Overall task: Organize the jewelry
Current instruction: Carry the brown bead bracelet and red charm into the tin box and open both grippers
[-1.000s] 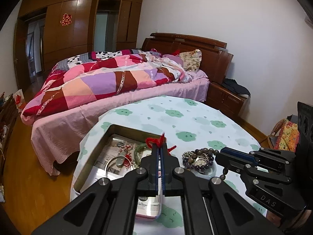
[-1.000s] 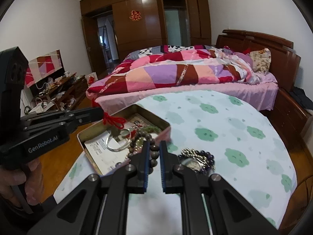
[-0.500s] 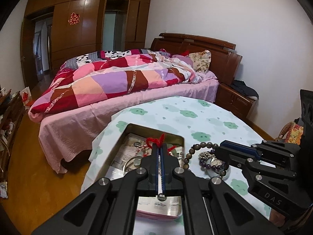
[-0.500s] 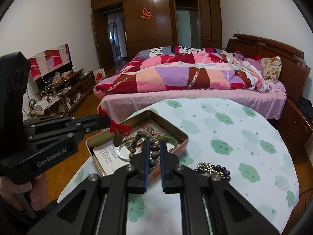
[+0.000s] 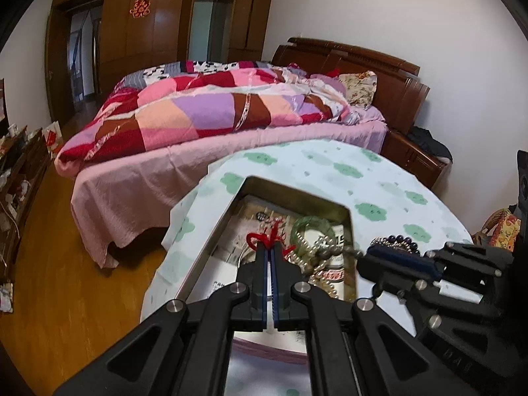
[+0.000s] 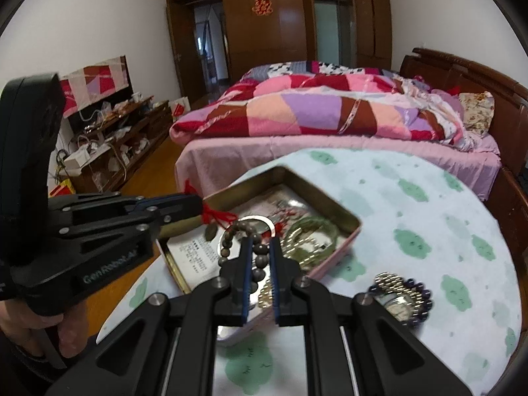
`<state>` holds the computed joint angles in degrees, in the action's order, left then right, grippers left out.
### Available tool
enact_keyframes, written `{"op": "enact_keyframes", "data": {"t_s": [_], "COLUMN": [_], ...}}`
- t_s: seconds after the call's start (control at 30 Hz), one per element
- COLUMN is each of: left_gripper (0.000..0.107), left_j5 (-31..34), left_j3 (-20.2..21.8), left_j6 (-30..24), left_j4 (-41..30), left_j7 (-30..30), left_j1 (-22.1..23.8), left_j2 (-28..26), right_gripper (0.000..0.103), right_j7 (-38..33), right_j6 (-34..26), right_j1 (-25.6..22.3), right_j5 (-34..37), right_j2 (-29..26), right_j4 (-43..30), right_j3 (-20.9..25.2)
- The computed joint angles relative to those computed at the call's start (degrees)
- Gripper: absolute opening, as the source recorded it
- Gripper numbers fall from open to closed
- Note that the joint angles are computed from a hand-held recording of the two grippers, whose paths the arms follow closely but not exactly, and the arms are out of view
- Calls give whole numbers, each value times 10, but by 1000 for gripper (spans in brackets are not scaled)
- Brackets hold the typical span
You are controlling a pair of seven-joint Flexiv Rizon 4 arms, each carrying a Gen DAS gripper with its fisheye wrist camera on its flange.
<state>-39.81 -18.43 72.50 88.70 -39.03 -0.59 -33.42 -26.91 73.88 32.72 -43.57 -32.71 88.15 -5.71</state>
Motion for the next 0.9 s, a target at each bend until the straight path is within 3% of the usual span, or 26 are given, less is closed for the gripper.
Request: {"op": "enact_keyframes", "data": {"t_s": [0.23, 0.73, 0.83, 0.9], "left_gripper": [0, 1, 2, 2], "left_j5": [26, 77, 88, 87], "left_j3": [18, 46, 53, 48], "left_j6": [-13, -67, -80, -81], "left_j4": [-15, -45, -52, -51], "left_j7": [-25, -79, -93, -90], "left_j1": [-7, -17, -21, -18], "left_j2": [-16, -40, -44, -44], "right_gripper": [12, 14, 27, 29], "right_j7": [-39, -56, -44, -35], "right_j6": [-13, -45, -42, -34], "right_j1": [-10, -1, 0, 0], "right_j5": [48, 79, 77, 72], "right_j2": [-19, -28, -25, -22], "right_j4": [-13, -23, -16, -10], "right_j3": [28, 26, 21, 17]}}
